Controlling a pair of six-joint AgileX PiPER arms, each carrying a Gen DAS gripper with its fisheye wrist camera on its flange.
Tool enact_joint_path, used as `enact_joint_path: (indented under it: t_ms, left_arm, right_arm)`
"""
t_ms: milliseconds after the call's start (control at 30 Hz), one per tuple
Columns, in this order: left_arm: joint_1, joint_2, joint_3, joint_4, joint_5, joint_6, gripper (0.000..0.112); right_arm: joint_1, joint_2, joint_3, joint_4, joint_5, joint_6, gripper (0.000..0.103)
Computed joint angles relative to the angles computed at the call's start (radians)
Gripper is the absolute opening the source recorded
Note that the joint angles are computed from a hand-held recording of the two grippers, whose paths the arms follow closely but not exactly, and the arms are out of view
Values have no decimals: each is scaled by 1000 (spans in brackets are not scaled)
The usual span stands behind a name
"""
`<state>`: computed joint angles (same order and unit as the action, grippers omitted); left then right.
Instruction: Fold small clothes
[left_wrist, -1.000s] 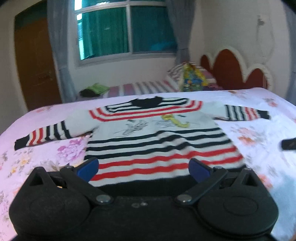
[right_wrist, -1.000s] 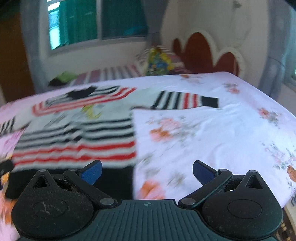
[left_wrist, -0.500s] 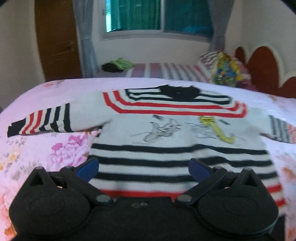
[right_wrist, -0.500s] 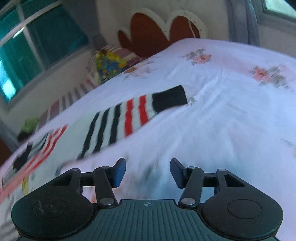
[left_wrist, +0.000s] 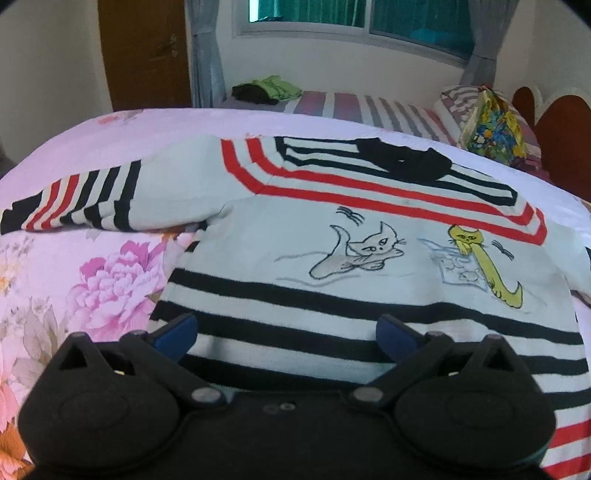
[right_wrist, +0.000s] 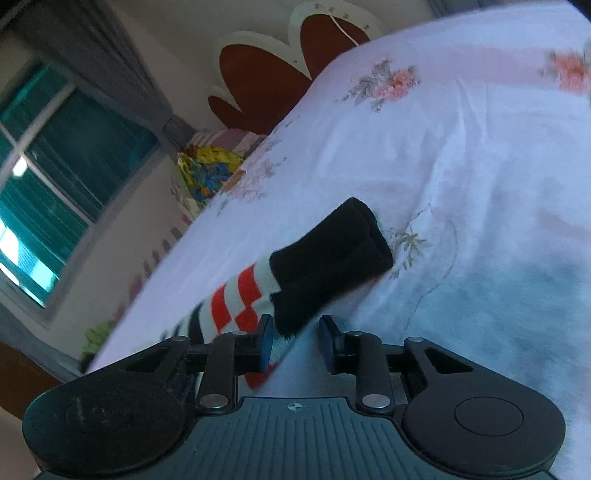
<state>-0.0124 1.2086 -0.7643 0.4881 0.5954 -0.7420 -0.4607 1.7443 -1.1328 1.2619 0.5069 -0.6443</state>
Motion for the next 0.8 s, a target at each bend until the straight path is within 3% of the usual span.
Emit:
enact_joint_path:
  t_ms: [67, 133, 167, 200, 233, 333, 433, 500, 567, 667, 800]
  left_arm:
    - [-3, 0, -3, -5, 8, 8, 102]
    - [-6, -2, -5, 11, 18, 0, 102]
    - [-2, -5, -7, 10, 21, 3, 102]
    - [10, -8, -9, -5, 21, 22, 102]
    - [26, -11, -11, -28, 19, 50, 102]
    - [82, -19, -27, -87, 15, 160, 96]
    - [131, -7, -45, -55, 19, 200, 95]
    - [197, 2, -50, -80, -10, 249, 95]
    - [282, 13, -58, -166, -54, 361, 95]
    - [422, 35, -75, -435, -105, 645, 95]
    - [551, 78, -114, -729, -82, 973, 95]
  right_arm:
    - [-24, 23, -6, 71, 29, -24, 29]
    - [-23, 34, -27, 49, 29, -4, 27]
    - [-10, 34, -44, -11, 8, 39, 21]
    - [1, 35, -58, -64, -5, 69, 9]
    - [10, 35, -63, -86, -16, 66, 7]
    - [79, 8, -77, -262, -94, 125, 6]
    - [192, -29, -82, -521, -175, 238, 6]
    - [263, -56, -77, -582, -190, 261, 6]
    - [353, -77, -75, -657, -211, 322, 6]
    - [494, -101, -72, -737, -223, 440, 6]
    - [714, -82, -114, -995, -241, 789, 6]
